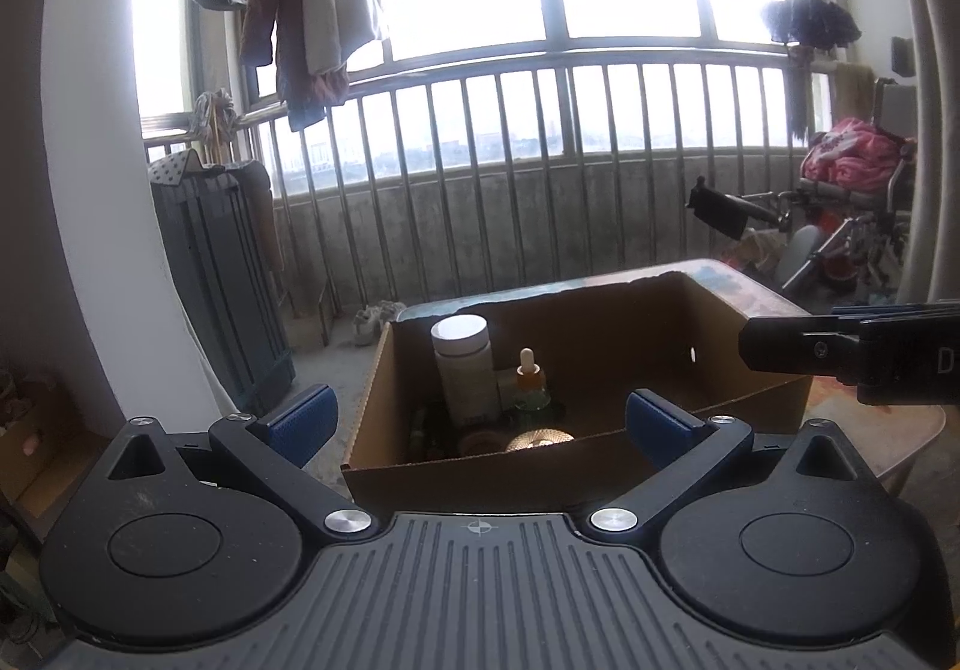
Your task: Organize rigid objects
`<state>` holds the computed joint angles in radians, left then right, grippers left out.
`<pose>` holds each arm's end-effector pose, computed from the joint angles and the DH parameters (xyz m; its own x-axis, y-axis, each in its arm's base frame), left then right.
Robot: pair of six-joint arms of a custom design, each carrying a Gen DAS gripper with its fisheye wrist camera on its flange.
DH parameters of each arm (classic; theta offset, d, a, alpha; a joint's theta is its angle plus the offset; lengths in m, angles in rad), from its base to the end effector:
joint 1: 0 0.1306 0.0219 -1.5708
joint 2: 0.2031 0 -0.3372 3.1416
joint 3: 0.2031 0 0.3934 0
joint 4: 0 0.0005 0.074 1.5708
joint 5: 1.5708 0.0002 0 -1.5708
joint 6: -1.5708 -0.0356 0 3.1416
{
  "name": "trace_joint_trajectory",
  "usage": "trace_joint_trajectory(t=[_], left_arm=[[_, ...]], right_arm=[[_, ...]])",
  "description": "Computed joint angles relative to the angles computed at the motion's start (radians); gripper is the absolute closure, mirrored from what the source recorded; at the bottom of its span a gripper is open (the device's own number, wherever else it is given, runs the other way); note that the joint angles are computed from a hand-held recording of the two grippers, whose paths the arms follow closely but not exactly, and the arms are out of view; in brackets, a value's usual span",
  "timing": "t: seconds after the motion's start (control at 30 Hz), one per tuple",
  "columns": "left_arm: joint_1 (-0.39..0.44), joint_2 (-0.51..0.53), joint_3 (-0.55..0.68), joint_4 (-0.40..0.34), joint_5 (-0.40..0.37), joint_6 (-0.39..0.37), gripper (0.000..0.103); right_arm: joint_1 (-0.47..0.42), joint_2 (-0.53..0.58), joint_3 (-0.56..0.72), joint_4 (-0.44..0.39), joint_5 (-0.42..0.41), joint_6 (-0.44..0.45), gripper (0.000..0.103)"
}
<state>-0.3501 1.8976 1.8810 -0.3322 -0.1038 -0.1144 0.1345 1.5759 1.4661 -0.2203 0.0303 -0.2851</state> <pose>0.6478 -0.2331 0.3774 -0.2904 0.2269 -0.9296 0.2847 0.9480 0.1425 0.5812 0.0770 0.3817 -0.3380 0.2380 -0.9106 -0.0110 0.9664 0.2566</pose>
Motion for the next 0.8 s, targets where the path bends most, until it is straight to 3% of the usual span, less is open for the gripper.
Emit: trace_joint_trajectory(t=[0.53, 0.67, 0.8], left_arm=[[0.012, 0.002, 0.001, -0.016, -0.01, 0.025, 0.0], [-0.004, -0.017, -0.037, 0.041, -0.1, -0.061, 0.0], [0.004, -0.034, -0.051, 0.042, -0.052, -0.051, 0.0]], right_arm=[[0.009, 0.014, 0.014, -0.009, 0.0, 0.015, 0.023], [0.015, 0.014, 0.017, -0.012, 0.004, 0.018, 0.023], [0.017, 0.017, 0.019, -0.014, 0.005, 0.023, 0.022]])
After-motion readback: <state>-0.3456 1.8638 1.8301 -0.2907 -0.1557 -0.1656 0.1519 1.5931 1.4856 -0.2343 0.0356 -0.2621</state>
